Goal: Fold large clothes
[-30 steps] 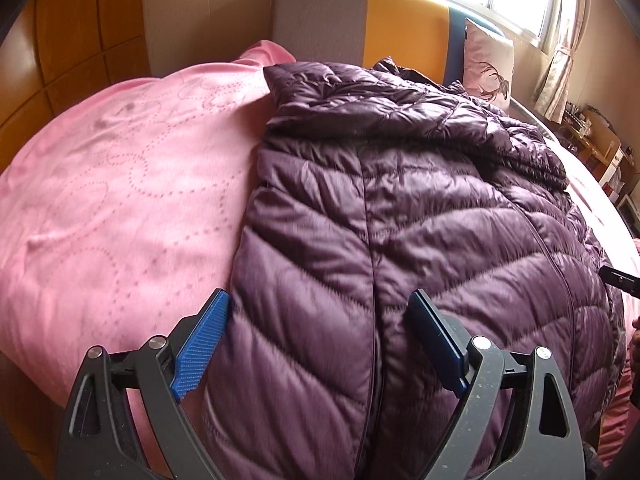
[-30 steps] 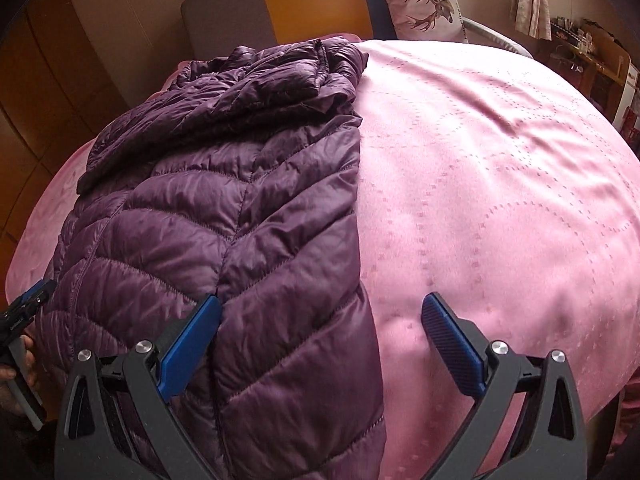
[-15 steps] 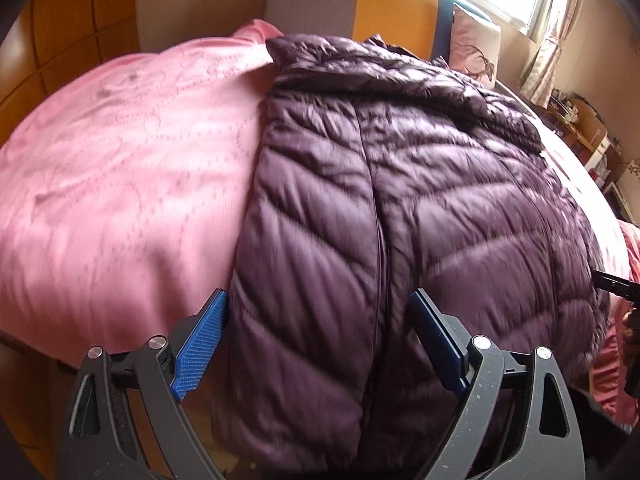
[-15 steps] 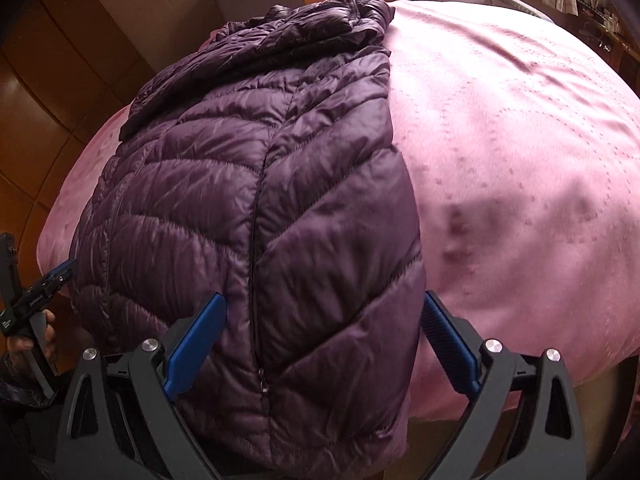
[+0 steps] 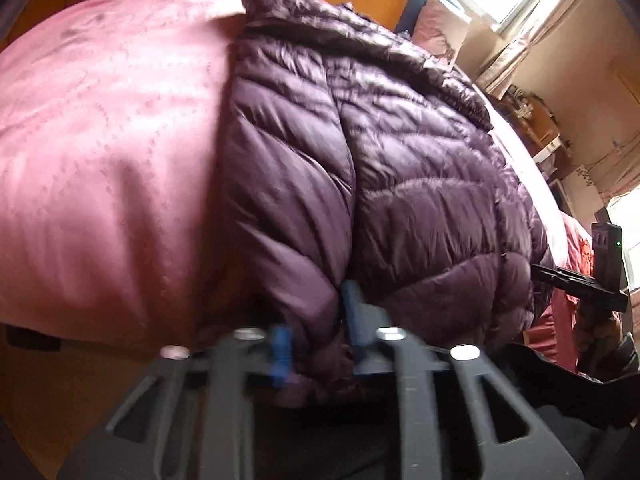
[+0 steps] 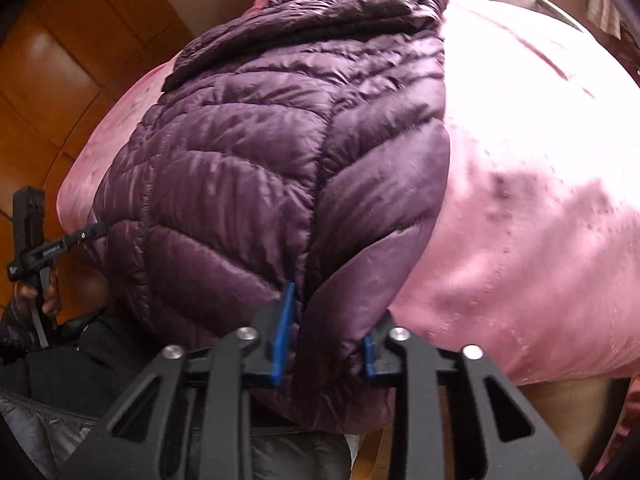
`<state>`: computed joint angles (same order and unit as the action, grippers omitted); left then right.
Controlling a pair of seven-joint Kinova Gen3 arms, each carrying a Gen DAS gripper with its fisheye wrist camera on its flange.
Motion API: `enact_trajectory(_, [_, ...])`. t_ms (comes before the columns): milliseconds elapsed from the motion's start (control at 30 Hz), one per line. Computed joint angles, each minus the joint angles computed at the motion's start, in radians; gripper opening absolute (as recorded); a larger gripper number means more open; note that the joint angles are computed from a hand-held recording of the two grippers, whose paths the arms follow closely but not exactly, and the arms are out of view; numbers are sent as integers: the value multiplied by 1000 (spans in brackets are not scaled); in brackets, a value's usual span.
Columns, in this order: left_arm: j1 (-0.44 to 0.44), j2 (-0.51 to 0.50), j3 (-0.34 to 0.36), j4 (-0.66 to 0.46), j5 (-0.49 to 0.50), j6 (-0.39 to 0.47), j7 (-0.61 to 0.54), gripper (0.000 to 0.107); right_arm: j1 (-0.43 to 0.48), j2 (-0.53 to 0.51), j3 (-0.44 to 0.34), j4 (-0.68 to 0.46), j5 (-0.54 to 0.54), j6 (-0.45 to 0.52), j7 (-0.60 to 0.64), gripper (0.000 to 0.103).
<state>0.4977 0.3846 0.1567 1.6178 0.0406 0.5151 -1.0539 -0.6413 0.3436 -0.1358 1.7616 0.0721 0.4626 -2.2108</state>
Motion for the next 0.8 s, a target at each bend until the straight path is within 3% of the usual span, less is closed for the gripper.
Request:
enact_trajectory(67, [-83, -23, 66, 35, 70, -42, -68, 11, 21, -13, -21, -6, -18, -12, 29, 13])
enact_trajectory(200, [-268, -65, 231, 97, 233, -138, -231, 7, 103, -64, -84, 33, -125, -120, 125, 10])
enact_trajectory(400, [-541, -53, 509, 104, 460, -257, -475, 7, 359, -74, -307, 51, -366, -311, 342, 9])
enact_trajectory(500, [-630, 8, 613, 61, 529, -287, -597, 5, 380, -50, -299, 14, -397, -355, 355, 9])
enact_trajectory(567, [-627, 30, 597, 25, 602, -277, -678, 5, 379, -20, -265, -33, -393, -350, 336, 9])
enact_trajectory(633, [-577, 53, 515, -38, 668, -245, -722, 5, 346, 15, -199, -91, -382, -323, 300, 9])
enact_trajectory(800, [-428, 148, 284, -231, 636, -133, -583, 5, 334, 112, -117, -246, -367, -210, 241, 9])
